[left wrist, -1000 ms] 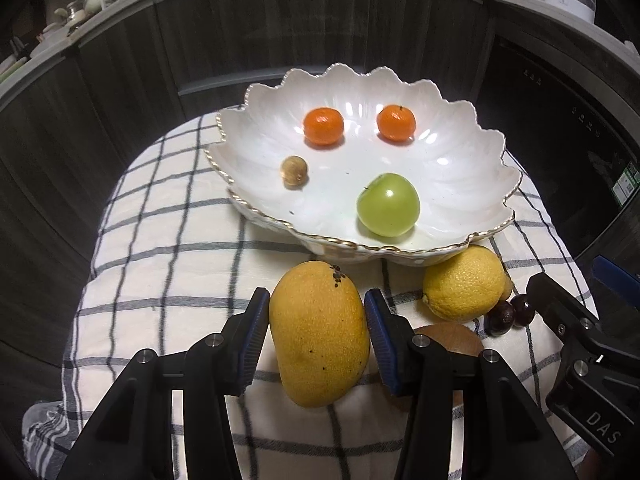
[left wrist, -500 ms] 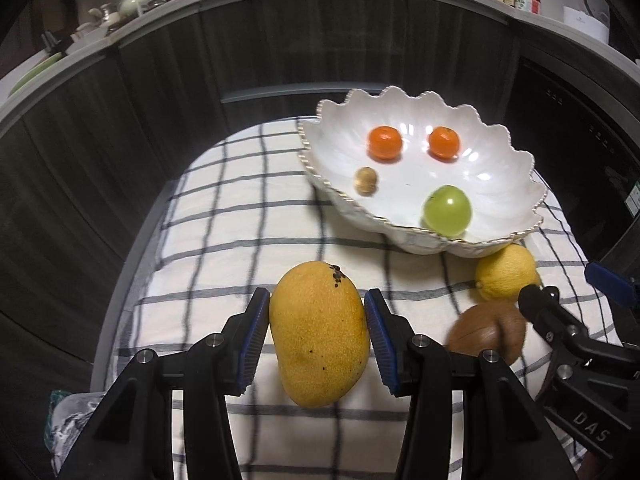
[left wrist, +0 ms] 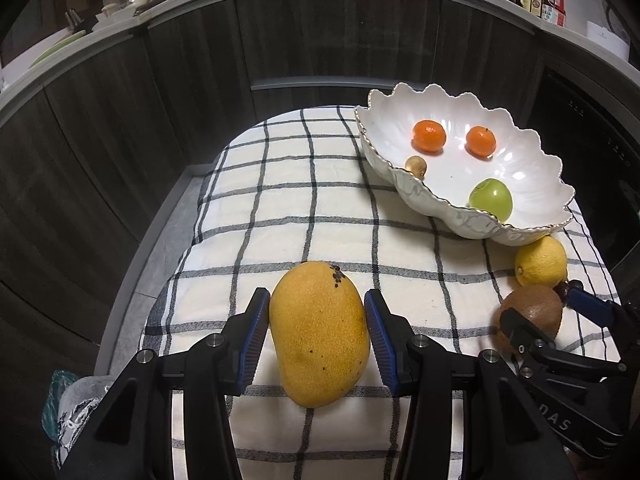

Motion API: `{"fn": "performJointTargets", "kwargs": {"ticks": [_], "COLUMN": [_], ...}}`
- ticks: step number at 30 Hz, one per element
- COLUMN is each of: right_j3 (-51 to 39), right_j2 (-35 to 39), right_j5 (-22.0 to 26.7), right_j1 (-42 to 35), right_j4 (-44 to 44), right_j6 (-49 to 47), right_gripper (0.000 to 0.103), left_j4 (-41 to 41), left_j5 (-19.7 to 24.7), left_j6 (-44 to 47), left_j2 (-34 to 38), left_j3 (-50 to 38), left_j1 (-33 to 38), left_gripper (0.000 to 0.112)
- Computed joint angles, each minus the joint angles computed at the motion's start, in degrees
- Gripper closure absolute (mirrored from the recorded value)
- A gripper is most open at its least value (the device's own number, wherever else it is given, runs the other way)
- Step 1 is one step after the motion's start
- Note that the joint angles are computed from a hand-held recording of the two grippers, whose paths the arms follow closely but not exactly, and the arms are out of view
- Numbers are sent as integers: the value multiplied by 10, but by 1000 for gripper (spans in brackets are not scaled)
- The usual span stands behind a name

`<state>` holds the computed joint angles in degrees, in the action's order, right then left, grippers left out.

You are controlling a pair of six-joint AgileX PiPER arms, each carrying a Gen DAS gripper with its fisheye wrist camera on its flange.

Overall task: Organize fruits
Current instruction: 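Grasp the yellow mango with the left gripper while the right gripper grasps the brown kiwi, then carry the mango and kiwi into the white bowl and open both grippers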

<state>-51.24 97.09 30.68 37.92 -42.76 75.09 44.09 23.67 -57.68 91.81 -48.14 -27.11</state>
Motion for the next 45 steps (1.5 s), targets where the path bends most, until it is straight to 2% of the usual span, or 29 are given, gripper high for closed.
{"fn": "performJointTargets", "kwargs": {"ticks": [5,12,24,45], "right_j3": [-10,-9,10,32], "right_j2": [20,31,7,-103], "right_j5": [-8,-14,-29,16], "right_j1": [-9,-12,-16,-11], "right_j4": [20,22,12,-7], "right_j6": [-19,-21,-15,-11], "right_gripper": [21,34,36,36], "left_j4": [1,-4,-3,-32], "left_j5": [-5,-7,-1,29], "left_j6": [-1,4,5,35], "left_j2": [2,8,5,-19], "left_j3": [2,1,-2,-42], "left_j1": [1,1,-14,-51], "left_gripper": [65,65,65,65]}}
